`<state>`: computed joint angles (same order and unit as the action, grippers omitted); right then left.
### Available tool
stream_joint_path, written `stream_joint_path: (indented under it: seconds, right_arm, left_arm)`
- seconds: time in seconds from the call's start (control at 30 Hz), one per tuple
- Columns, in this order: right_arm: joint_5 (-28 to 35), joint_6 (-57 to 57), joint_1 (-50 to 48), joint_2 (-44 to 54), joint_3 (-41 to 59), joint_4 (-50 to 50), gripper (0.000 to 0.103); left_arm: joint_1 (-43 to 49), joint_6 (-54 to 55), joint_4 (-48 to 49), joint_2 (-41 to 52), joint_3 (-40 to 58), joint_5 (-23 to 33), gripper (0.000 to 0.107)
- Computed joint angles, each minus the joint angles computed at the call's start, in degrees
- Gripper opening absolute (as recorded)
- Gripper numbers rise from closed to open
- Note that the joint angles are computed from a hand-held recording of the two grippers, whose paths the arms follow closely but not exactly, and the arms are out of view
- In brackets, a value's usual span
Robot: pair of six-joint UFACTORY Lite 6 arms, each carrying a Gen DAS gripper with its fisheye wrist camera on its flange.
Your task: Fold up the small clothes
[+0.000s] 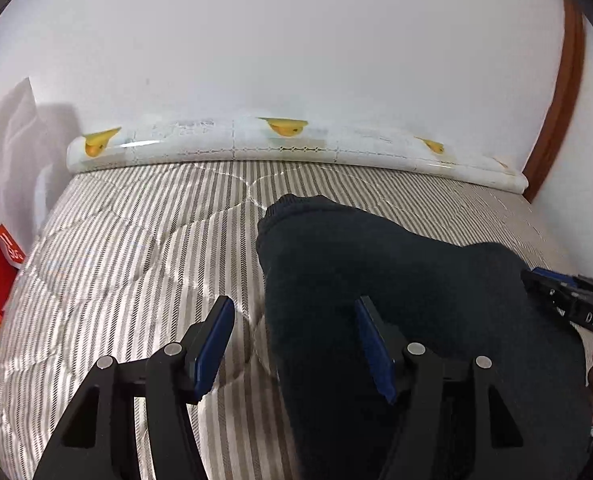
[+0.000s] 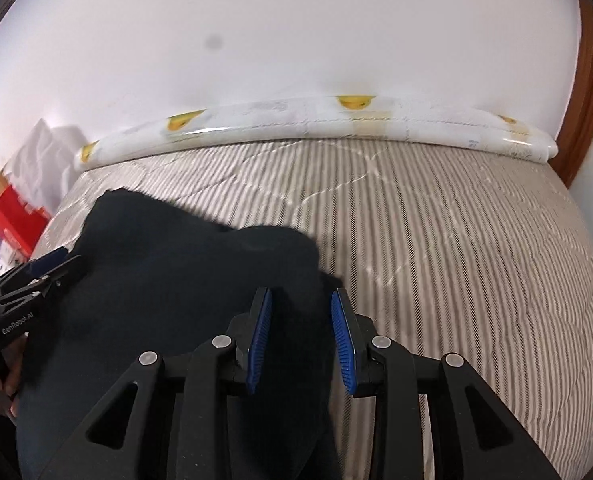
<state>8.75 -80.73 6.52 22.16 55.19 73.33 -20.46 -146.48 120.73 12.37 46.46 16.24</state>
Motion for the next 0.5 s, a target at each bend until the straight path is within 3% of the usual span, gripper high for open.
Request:
stream_joint_path:
  seconds: [0.2, 0.5]
  right_arm:
    - [2.7, -3.9, -2.1, -2.0, -1.7, 2.7, 0.03]
    - [9.8, -3.8, -7.6, -26.9, -23.3, -6.8, 0.031]
  left_arm:
    - [-0.7, 1.1, -1.5, -3.0, -2.1, -2.1, 0.058]
    - [-12.7, 18.9, -27.5, -23.6, -17.7, 1.4, 0.058]
